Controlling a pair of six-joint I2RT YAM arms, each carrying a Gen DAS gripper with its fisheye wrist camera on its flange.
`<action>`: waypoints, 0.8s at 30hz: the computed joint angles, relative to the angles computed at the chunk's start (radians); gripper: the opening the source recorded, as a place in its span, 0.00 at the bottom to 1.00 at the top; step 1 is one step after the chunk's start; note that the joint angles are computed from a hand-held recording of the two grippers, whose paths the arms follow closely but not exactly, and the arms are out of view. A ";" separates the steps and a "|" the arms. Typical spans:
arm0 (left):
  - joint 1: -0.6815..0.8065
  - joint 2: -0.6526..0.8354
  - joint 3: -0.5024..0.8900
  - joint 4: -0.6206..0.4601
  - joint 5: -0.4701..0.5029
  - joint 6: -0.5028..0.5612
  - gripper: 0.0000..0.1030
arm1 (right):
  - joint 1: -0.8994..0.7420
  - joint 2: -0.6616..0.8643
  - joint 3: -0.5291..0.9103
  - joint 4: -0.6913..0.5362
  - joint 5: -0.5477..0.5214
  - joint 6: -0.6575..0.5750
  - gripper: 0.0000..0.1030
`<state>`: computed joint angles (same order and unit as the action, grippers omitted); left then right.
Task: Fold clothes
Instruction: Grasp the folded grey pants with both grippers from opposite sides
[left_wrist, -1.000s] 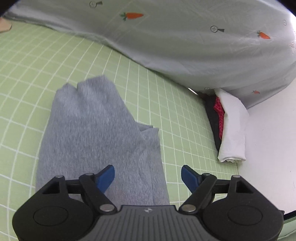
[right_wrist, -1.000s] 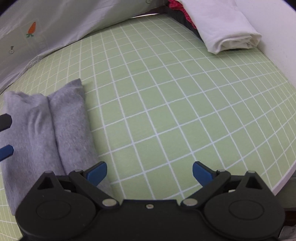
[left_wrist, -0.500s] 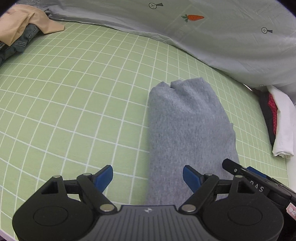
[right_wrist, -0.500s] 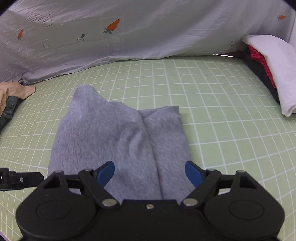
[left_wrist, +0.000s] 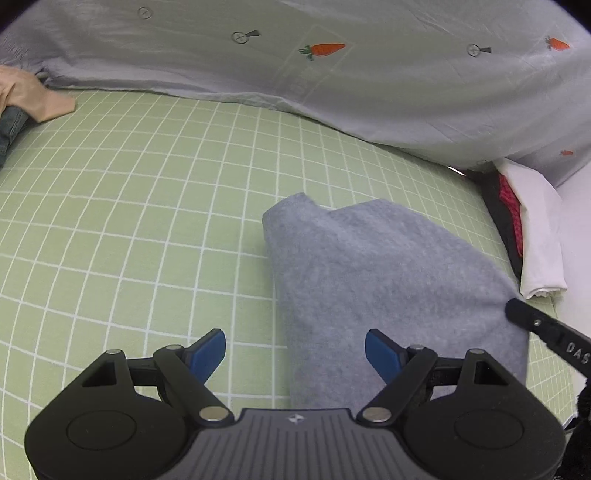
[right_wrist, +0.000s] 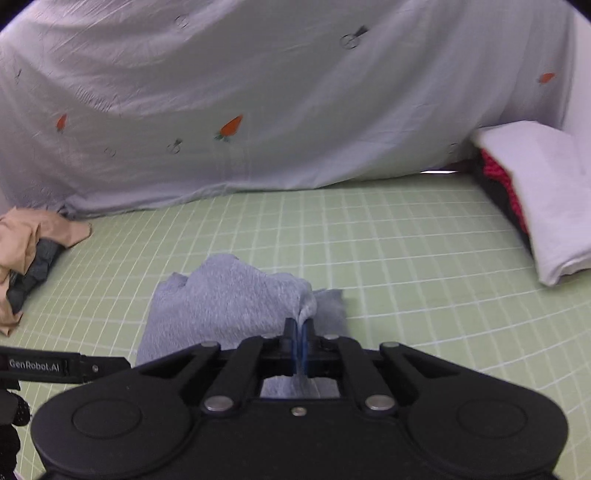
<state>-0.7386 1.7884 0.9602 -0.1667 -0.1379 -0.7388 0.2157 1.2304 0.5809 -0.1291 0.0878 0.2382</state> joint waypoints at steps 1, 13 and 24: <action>-0.011 0.022 0.017 -0.002 0.003 0.004 0.81 | -0.027 0.034 -0.002 -0.017 -0.001 -0.008 0.04; -0.103 0.118 0.072 -0.012 -0.041 -0.130 0.86 | -0.307 0.252 -0.091 0.126 -0.303 -0.104 0.79; -0.123 0.298 0.271 -0.126 -0.061 -0.172 0.88 | -0.291 0.505 0.105 0.141 -0.445 -0.174 0.87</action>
<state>-0.8618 2.0864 1.2316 -0.2927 -0.1991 -0.9109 -0.0757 1.7359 0.6863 0.0120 -0.3570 0.0638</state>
